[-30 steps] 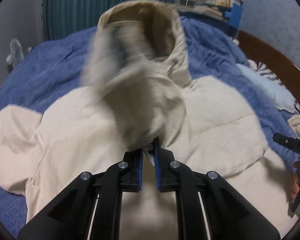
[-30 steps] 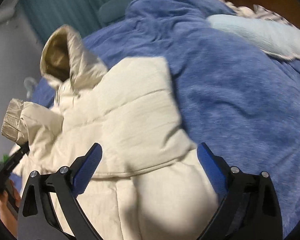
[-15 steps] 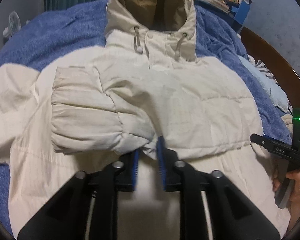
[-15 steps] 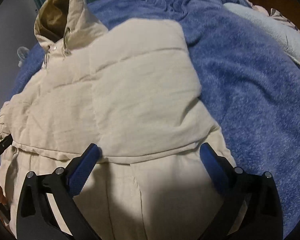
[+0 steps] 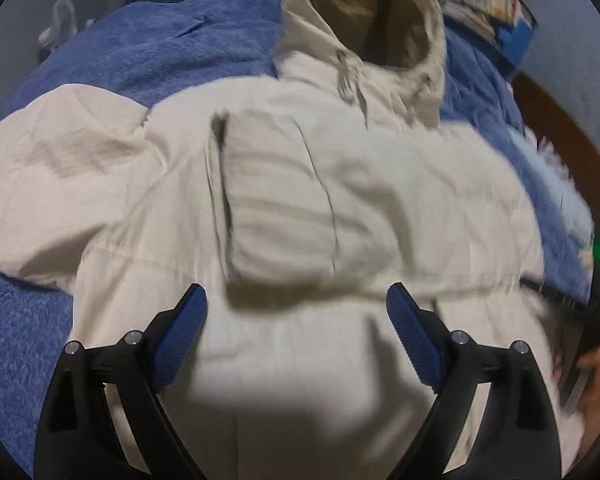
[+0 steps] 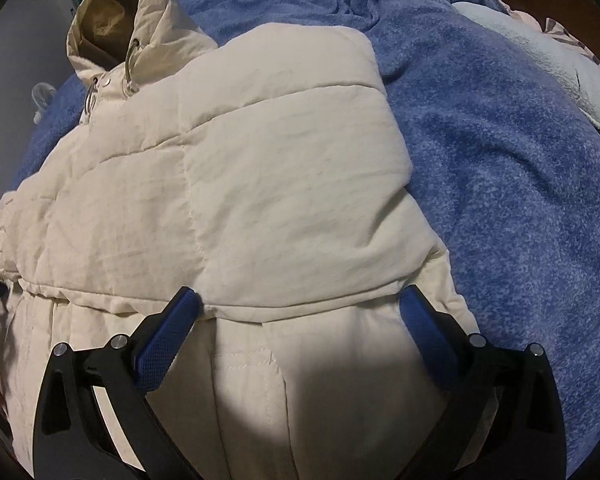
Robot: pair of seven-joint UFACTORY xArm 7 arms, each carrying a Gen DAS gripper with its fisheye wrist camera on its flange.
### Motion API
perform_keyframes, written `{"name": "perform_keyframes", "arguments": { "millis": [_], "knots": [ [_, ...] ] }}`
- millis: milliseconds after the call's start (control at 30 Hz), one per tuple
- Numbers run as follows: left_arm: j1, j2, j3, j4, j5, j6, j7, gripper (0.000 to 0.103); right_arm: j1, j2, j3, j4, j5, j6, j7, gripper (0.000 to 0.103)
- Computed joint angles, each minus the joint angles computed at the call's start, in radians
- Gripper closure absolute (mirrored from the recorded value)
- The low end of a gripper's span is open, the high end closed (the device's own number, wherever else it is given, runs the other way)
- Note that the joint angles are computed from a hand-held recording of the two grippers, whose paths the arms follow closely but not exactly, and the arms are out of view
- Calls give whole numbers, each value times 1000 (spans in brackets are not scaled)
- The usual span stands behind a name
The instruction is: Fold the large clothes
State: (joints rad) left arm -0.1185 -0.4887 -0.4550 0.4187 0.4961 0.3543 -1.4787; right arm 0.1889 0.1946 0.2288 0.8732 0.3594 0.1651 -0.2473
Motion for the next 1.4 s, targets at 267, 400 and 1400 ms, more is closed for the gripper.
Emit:
{"name": "perform_keyframes", "arguments": {
  "millis": [267,400,1400],
  "knots": [
    [65,105,66,58,6,-114,120,90,-76,-27,42,27,238,44,-155,7],
    [160,24,-38,163,178,52,45,92,-87,-46,23,36,389,41,-210,7],
    [10,323,-10,374,437,125,-90,30,148,-9,-149,27,-176,-43,194,6]
  ]
}}
